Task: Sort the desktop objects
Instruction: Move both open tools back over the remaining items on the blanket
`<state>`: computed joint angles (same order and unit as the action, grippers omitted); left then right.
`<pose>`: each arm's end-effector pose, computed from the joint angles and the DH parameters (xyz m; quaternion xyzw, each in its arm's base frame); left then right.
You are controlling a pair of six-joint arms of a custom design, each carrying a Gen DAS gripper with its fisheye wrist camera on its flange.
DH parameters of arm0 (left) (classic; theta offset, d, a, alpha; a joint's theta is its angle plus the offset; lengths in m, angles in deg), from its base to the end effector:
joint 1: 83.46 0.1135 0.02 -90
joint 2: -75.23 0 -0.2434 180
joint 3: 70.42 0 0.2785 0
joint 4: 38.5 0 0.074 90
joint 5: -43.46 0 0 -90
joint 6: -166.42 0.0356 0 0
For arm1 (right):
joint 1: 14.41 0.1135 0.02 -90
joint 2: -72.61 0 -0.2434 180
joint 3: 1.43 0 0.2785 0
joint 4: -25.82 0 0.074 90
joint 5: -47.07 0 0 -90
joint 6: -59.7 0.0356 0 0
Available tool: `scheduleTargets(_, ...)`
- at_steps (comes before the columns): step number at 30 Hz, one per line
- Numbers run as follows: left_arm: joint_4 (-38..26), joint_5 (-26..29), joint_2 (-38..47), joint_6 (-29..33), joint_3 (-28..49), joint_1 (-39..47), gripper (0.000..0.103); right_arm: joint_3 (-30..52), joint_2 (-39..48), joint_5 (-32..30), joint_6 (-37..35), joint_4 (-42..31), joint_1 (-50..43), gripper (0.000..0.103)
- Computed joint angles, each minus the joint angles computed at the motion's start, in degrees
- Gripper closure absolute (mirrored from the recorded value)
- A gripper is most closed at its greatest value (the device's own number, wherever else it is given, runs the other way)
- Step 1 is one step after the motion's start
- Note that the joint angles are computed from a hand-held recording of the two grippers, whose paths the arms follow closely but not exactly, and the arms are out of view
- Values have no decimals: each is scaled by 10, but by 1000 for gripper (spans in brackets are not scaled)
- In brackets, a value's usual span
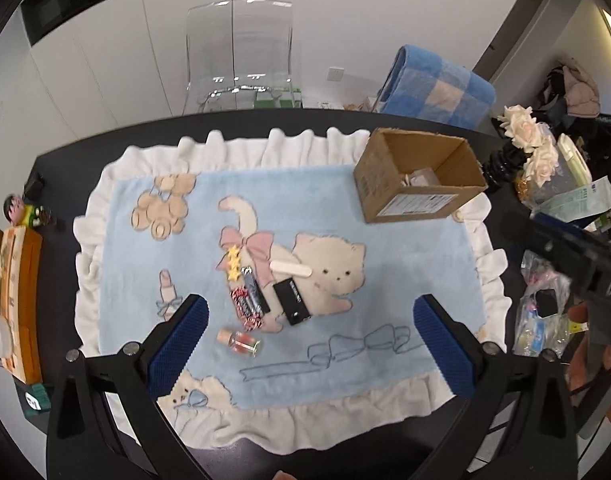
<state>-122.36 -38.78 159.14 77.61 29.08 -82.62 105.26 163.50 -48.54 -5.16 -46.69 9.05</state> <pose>0.3029 -0.0004 0.3289 0.0157 0.9798 -0.0631 0.1892 0.3214 0.1433 0.3412 0.0000 0.9571 0.1605 0.2415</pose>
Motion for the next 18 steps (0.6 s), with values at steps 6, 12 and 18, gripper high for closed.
scheduleTargets(6,-1,32,-14,34,-43,50,1,18,34,37,11,-35,60,0)
scheduleTargets(12,16,36,-11,53,-78,78,1,4,49,46,21,-19,96,0)
scheduleTargets(18,56,28,2,54,-118,93,1,1,83,44,-2,-3,111,0)
